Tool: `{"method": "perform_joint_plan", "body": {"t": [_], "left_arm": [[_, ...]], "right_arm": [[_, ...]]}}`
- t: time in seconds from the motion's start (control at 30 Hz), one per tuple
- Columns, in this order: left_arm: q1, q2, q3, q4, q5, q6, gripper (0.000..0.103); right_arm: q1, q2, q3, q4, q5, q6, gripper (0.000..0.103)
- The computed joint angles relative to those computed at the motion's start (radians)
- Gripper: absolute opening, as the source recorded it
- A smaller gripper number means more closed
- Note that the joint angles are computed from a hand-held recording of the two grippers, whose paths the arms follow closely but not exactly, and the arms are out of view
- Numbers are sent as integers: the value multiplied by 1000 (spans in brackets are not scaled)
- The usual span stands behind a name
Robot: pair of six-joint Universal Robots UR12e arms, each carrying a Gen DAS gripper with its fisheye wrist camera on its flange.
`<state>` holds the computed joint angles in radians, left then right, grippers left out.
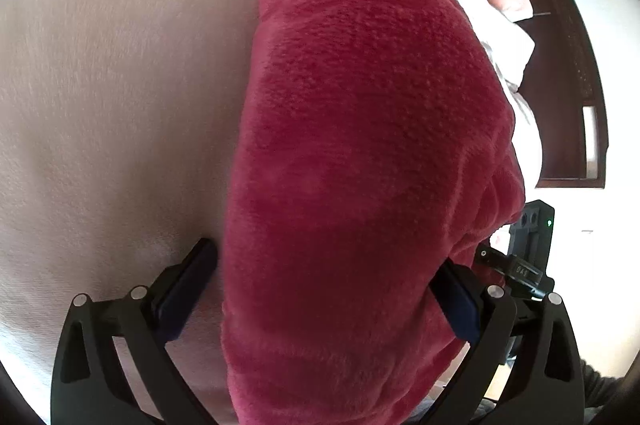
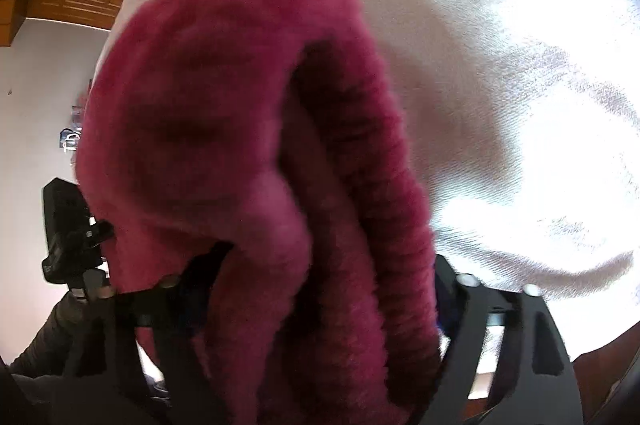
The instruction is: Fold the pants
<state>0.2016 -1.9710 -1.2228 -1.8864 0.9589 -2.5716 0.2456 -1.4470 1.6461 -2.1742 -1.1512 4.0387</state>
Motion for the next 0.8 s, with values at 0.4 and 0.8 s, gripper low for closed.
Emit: {"method": "perform_joint_plan", "body": {"t": [0.4, 0.8], "left_arm": [[11, -14, 15, -86, -93, -17, 73], [22, 34, -10, -23, -102, -84, 55]], "right_arm": [[14, -34, -21, 56, -33, 24, 51], [-30, -108, 18, 42, 22, -57, 46]]}}
